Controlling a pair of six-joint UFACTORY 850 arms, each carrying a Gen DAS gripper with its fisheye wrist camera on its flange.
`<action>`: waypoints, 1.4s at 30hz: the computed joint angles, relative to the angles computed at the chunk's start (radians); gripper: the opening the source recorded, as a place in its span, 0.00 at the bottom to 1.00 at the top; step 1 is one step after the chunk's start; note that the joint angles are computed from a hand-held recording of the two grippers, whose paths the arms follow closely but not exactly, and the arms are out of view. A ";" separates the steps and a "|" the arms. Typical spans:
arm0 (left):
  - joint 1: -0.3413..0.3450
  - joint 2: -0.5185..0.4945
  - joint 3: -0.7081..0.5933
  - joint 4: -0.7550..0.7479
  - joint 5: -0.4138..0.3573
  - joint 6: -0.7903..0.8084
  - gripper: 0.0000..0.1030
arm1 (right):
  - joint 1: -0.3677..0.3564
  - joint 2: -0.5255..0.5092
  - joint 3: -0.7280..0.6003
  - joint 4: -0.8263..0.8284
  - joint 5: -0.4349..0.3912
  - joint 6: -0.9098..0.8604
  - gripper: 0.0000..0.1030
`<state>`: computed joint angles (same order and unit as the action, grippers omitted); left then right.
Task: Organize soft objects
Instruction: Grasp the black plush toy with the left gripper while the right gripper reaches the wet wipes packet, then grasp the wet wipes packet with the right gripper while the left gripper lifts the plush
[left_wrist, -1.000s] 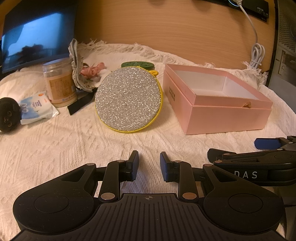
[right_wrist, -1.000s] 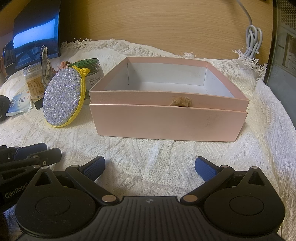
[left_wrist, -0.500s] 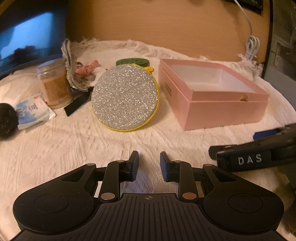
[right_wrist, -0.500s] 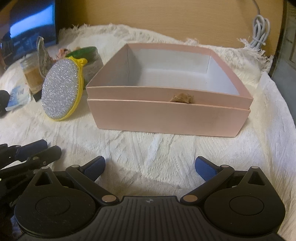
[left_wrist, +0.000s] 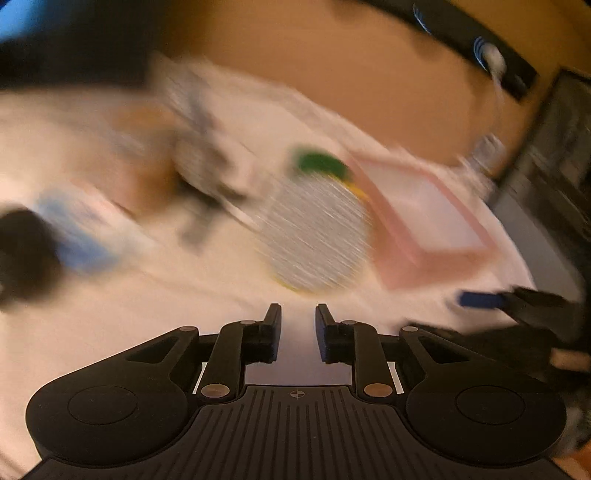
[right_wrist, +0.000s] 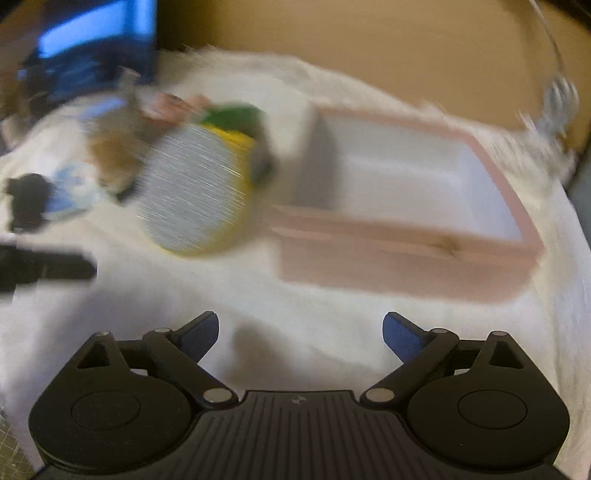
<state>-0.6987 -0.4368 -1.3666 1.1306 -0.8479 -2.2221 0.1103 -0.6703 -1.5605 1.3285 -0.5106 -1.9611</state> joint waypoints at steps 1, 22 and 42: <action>-0.002 0.039 0.043 0.000 -0.052 -0.026 0.22 | 0.006 0.023 0.037 0.072 -0.015 -0.084 0.94; 0.089 0.335 0.444 -0.002 -0.092 -0.351 0.32 | 0.142 0.117 0.153 -0.015 -0.066 -0.112 0.94; 0.192 0.401 0.555 0.161 0.183 -0.511 0.75 | 0.246 0.055 0.046 0.003 -0.105 -0.174 0.94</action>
<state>-0.5069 -0.0360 -0.8120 1.2917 -0.6644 -2.7328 0.3561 -0.6158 -1.5144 1.3315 -0.6153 -2.1354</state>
